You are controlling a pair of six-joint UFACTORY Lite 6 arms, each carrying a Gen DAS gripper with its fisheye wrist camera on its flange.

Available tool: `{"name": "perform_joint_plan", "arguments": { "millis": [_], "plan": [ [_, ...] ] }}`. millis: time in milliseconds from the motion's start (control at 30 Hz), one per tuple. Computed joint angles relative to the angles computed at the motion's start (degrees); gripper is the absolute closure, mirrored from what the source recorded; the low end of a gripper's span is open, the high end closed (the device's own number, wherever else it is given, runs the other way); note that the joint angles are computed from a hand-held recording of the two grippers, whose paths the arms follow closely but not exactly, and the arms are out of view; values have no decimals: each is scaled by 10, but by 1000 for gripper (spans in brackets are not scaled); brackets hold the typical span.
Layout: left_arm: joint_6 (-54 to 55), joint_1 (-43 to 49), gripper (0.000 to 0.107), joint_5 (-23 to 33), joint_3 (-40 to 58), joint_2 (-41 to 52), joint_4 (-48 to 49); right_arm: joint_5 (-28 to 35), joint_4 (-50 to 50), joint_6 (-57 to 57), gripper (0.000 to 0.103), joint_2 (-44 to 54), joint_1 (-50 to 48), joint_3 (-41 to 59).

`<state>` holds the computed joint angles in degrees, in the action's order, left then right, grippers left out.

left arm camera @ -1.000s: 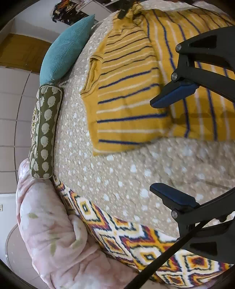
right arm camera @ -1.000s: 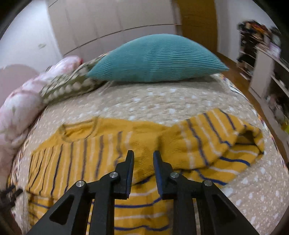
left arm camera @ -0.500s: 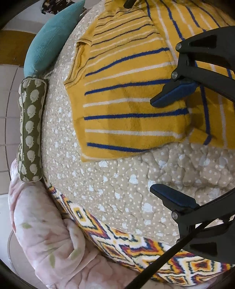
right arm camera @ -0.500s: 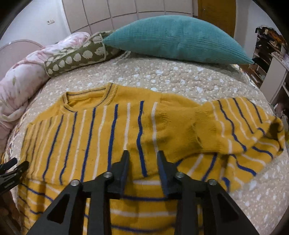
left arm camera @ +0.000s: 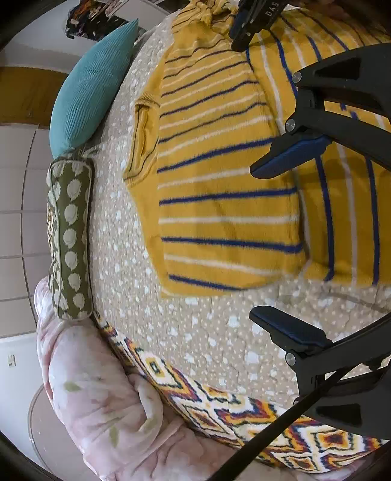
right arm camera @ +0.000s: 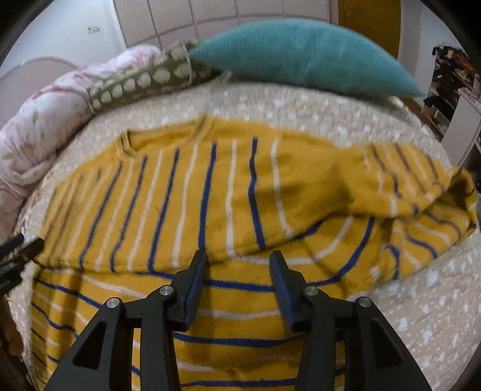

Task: Fold small clothes

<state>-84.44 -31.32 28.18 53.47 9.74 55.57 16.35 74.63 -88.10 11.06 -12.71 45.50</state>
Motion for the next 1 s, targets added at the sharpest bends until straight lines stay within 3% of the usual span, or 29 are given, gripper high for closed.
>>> {"name": "perform_joint_plan", "arguments": {
  "millis": [333,500,600,833,1000],
  "plan": [
    [2,-24,21,-11,56,64,-18,63,-32,-21,47,-83,-66,-49],
    [32,-28,21,-10,94,121,-43,137,-55,-37,47,-103,-158,-39],
    [3,-30,19,-13,85,123,-12,168,-53,-53,47,-97,-215,-21],
    [-30,-28,18,-24,69,117,16,180,-68,4,47,15,-294,111],
    [-31,-29,18,-25,70,119,17,153,-79,65,47,89,-307,210]
  ]
}}
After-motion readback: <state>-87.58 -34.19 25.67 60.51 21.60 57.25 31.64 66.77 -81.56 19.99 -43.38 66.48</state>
